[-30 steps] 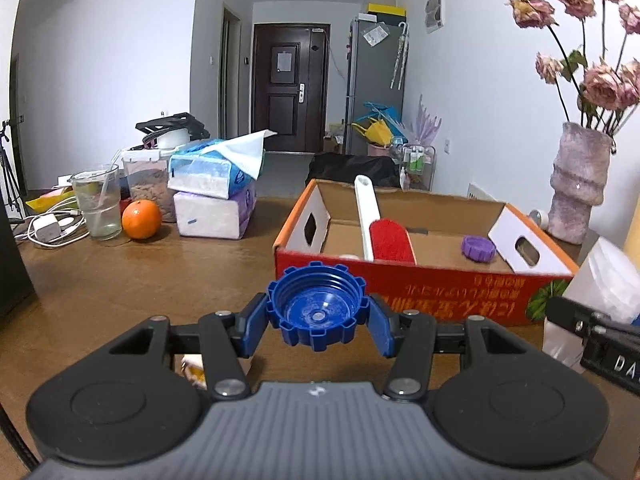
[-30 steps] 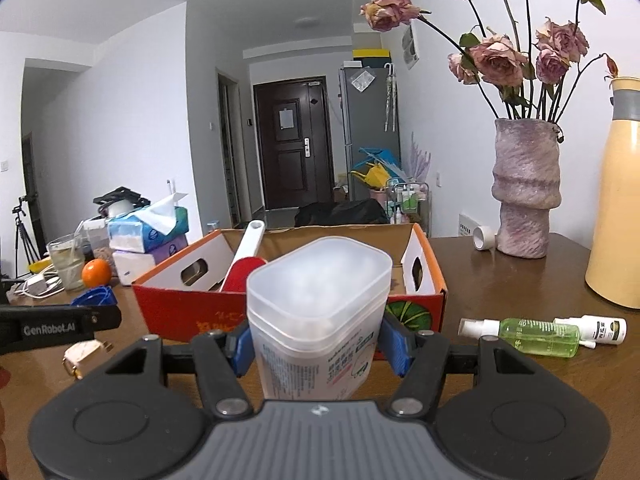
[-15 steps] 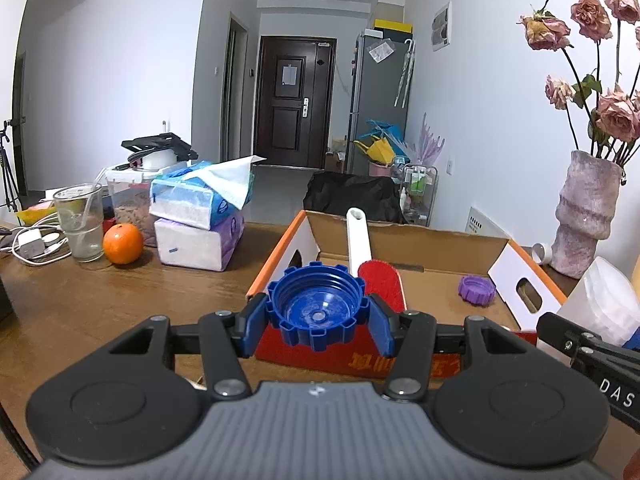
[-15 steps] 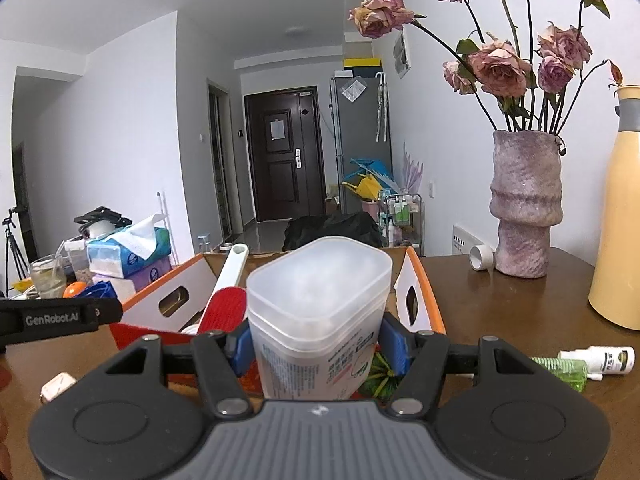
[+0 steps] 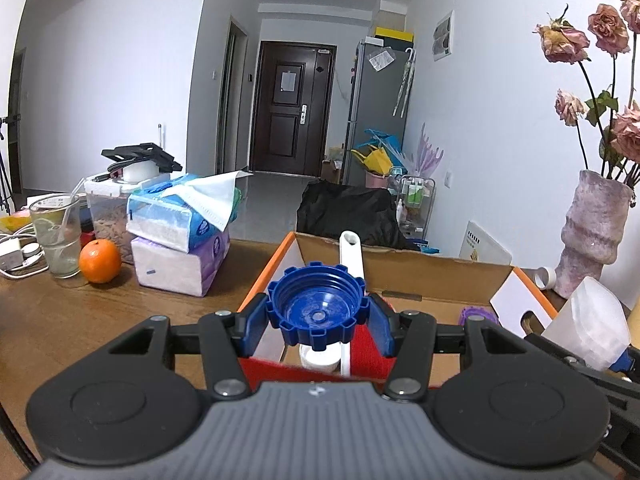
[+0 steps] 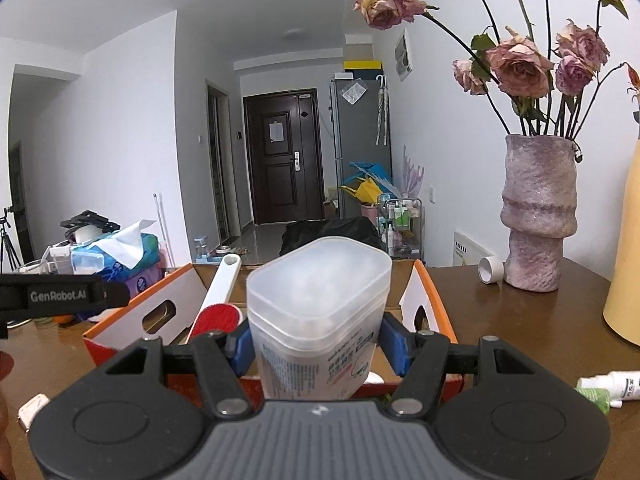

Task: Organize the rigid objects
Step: 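Carry the blue cap in the left tool and container in the right tool over the box, then open both tools to drop the blue cap and white container into the box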

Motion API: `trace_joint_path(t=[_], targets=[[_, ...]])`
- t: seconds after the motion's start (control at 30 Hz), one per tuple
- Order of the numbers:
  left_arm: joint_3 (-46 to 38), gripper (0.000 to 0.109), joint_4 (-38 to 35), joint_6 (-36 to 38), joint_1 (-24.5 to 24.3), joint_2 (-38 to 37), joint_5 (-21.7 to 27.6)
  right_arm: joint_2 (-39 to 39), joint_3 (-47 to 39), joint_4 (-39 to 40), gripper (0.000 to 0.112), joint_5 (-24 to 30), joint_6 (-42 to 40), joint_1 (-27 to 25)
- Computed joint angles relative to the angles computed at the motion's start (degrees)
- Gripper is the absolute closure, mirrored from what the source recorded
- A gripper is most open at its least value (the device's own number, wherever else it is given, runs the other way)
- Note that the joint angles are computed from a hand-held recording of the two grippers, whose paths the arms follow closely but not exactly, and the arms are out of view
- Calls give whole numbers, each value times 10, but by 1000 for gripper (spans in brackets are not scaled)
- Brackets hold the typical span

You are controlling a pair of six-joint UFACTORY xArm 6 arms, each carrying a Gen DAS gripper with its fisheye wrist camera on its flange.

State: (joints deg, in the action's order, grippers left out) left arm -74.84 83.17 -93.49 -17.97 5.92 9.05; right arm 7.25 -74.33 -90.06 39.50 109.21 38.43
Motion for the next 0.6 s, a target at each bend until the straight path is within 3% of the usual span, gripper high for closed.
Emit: trace_joint_path(t=[0.6], targets=[[-107, 55, -46, 60, -3, 92, -15, 61, -76, 1, 51, -20, -14, -41]])
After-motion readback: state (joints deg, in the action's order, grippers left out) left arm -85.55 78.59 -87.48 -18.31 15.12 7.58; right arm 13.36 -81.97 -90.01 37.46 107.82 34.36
